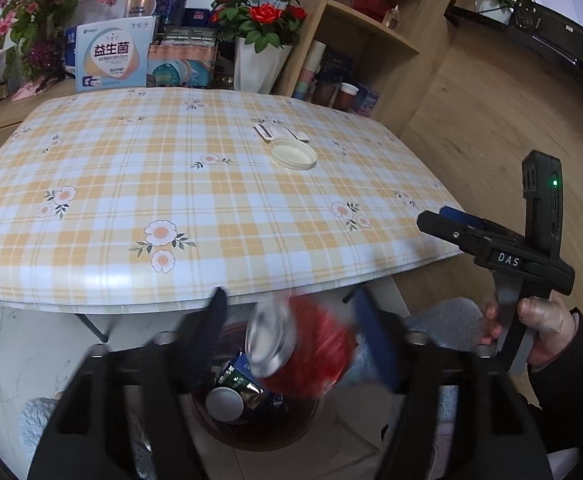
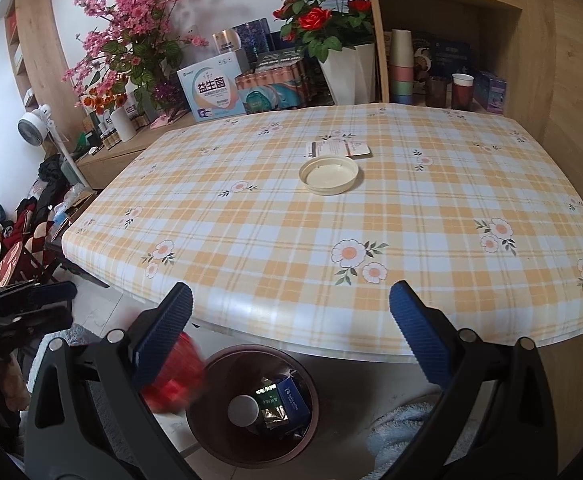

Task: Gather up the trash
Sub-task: 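Open the left gripper over the brown bin to drop the red can, then move both grippers back over the table toward the white lid and card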

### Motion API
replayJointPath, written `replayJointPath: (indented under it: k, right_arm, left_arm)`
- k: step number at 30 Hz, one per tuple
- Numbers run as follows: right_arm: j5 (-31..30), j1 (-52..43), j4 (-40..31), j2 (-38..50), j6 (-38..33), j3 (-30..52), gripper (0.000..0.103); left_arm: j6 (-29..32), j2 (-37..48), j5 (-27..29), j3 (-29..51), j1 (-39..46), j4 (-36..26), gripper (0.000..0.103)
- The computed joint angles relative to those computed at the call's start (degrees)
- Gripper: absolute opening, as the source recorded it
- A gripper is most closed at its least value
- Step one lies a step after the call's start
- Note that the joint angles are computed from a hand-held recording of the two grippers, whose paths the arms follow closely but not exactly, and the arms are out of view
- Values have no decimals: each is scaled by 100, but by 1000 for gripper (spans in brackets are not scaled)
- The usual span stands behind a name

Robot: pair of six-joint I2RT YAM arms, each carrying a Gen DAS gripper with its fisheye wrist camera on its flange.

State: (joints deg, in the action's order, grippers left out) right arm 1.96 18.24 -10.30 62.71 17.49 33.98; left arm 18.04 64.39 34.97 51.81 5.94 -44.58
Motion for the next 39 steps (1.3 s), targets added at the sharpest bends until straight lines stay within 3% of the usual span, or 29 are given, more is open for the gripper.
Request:
replayJointPath:
  k: [2,6,18,26,31,39]
  right_arm:
    - [-3,-40,9,-31,7,-33,97]
    - [17,-77,56,-60,26,-96,97]
    - [237,-144,199,-14,48,-138,97]
    - [230,-382,536,200,-294,-97,97]
    - [-405,-797,783,881,-590,282,97]
    - [-456,-825,826,2619,-1124,1566,97]
  left_arm:
    - [-59,28,-177,35,8,21,75]
    - [-183,25,-431,70,165,188,93]
    - [-349,194,-847,233,722,726,97]
    - [-515,591,-784,509,940,1113,97]
    - [-591,953,-917,711,777,1404,97]
    - [-770,1879,-1160,1338,433,1899,97]
